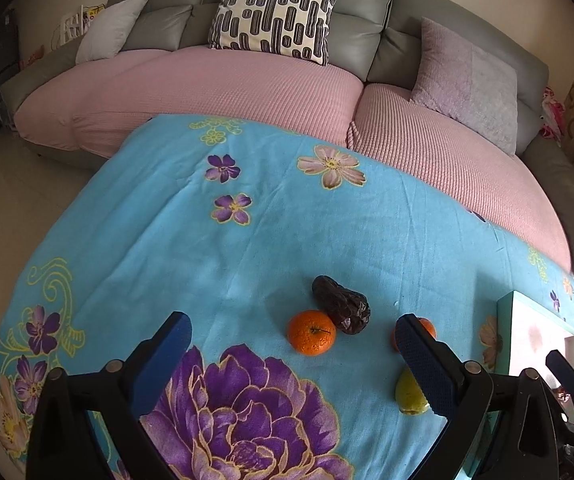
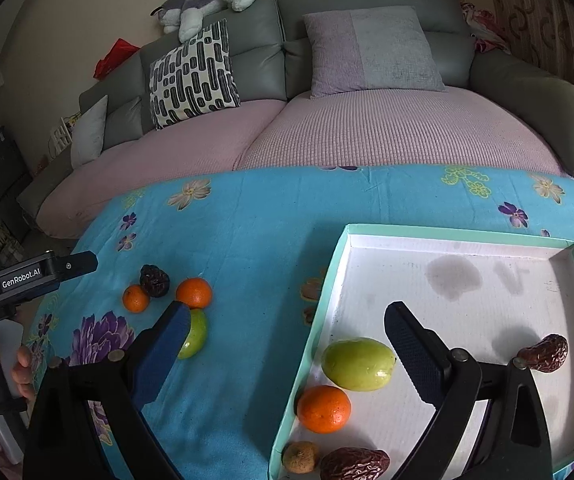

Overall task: Organize fruits
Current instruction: 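Lift both open tools out of the tray toward the remaining fruits, then close the left tool on a mandarin orange while the right tool grasps a green pear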

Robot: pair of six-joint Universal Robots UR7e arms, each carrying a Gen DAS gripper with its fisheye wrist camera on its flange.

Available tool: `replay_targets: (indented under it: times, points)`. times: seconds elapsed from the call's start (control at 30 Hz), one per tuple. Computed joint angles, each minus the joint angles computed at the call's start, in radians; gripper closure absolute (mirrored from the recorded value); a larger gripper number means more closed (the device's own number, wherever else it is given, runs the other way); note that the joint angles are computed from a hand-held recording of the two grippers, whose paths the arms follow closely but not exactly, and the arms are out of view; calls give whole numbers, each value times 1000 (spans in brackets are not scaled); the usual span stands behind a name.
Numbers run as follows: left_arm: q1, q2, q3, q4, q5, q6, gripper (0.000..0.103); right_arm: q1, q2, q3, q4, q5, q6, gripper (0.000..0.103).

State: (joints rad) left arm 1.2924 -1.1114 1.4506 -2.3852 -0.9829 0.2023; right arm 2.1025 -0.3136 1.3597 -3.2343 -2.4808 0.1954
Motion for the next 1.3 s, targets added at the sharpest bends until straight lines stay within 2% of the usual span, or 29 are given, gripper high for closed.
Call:
replay_targets:
  times: [0.1, 0.33, 0.63, 0.8, 0.87, 1.03, 1.13, 1.2, 1.3]
  points:
    - [18, 10, -25, 34, -41, -28, 1, -1, 30, -64, 53, 21, -22, 5]
    - [38, 36, -56, 79, -64, -63, 4, -10, 95, -199, 176, 63, -34, 5]
    - [54, 80, -79, 164, -41, -92, 11, -35, 150, -278, 310, 128, -3, 5]
    - [56, 93, -81, 166, -16, -93, 22, -52, 165, -293, 392, 157, 44, 5]
    - [56, 93, -81, 157, -14, -90, 32, -56, 172, -302, 414, 157, 50, 5]
    - [67, 94, -96, 168, -72, -87, 52, -49, 198, -338, 447, 124, 29, 6]
    - [65, 91, -92, 168, -94, -78, 66, -46, 211, -358, 454, 118, 18, 14]
    - [61, 88, -84, 161, -86, -72, 66, -41, 218, -369, 459, 107, 12, 30]
    - [61, 84, -80, 162, -88, -82, 66, -37, 215, -366, 462, 103, 9, 35]
